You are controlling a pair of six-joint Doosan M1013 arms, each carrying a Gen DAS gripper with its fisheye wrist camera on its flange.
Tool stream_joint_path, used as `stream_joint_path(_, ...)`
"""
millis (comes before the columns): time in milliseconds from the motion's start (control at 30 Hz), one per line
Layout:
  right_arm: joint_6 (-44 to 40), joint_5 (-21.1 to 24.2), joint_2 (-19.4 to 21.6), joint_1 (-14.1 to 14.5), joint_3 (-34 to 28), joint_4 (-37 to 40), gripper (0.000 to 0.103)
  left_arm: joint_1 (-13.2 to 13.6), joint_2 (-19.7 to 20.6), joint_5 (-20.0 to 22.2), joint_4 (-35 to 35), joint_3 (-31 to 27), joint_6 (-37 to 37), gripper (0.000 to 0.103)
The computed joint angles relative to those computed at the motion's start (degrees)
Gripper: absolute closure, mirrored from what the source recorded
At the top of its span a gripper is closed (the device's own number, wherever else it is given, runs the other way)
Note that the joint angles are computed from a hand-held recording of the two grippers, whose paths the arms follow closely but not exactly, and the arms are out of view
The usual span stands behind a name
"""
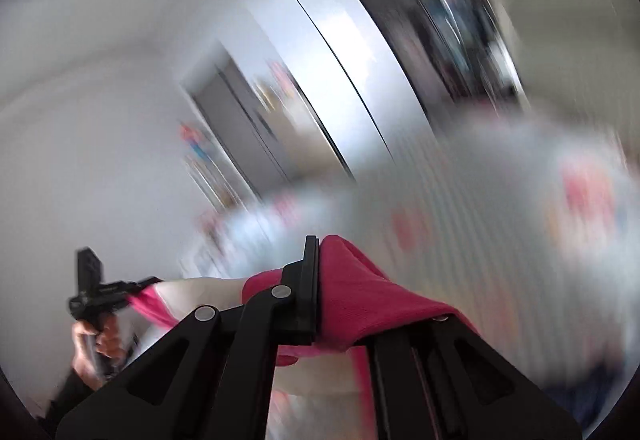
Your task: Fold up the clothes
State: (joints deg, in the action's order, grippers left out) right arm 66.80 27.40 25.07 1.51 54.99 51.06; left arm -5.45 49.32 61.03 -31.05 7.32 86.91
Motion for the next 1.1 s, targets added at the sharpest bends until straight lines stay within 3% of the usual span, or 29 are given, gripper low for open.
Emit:
stream_joint_path(67,-3.74,-1.13,-0.6,0.33,-3.35,2.45,0.102,0.02,-3.72,-1.71,-0.49,3.38,3.11,0.1)
stream_joint_path(200,-10.63,-2.47,-3.65,0.87,-2.03,7.32,0.102,0.09,-16.31,-14.54,-6.52,26.67,12.67,0.099)
stream_joint_path(267,-14.01,-2.43,-5.22,1.03,0.89,10.76,0.102,0.07,-19.47,-19.13,-9.23,34.73,16.94,0.098)
stream_joint_path(367,-18.25,-2.69,-8.32,1.1,8.87,15.5,0.101,0.87,-22.61,-18.8,-11.69,43.97,17.48,0.097)
stream_joint_path(500,-28.47,-3.67,-12.01,1.04,23.67,29.14,0.101,1.81,-24.15,-17.51,-15.0,56.37,18.87,0.097)
stream_joint_path(633,-36.69,-6.68,-13.54,2.03,36.93,39.86,0.101,2.01,-21.63,-14.82,-14.45,65.29,15.64,0.097)
stream_joint_path(700,-34.13,-7.74,-12.66,2.61,41.11,38.38,0.101,1.86,-20.13,-13.01,-11.6,67.24,12.64,0.097)
stream_joint_path(833,-17.75,-8.17,-9.18,2.8,45.68,26.13,0.101,1.55,-16.3,-9.4,-6.84,70.01,7.23,0.097)
stream_joint_path(900,-11.07,-7.79,-8.01,2.57,46.64,19.99,0.1,1.74,-16.82,-11.38,-9.21,73.11,8.03,0.092)
stream_joint_path(967,-6.44,-6.93,-7.15,2.31,47.43,16.01,0.099,1.97,-18.32,-14.51,-13.14,77.01,10.47,0.062)
stream_joint_path(1100,-6.74,-2.75,-7.8,2.1,49.16,18.26,0.085,2.04,-22.48,-22.45,-26.83,86.4,17.39,0.055)
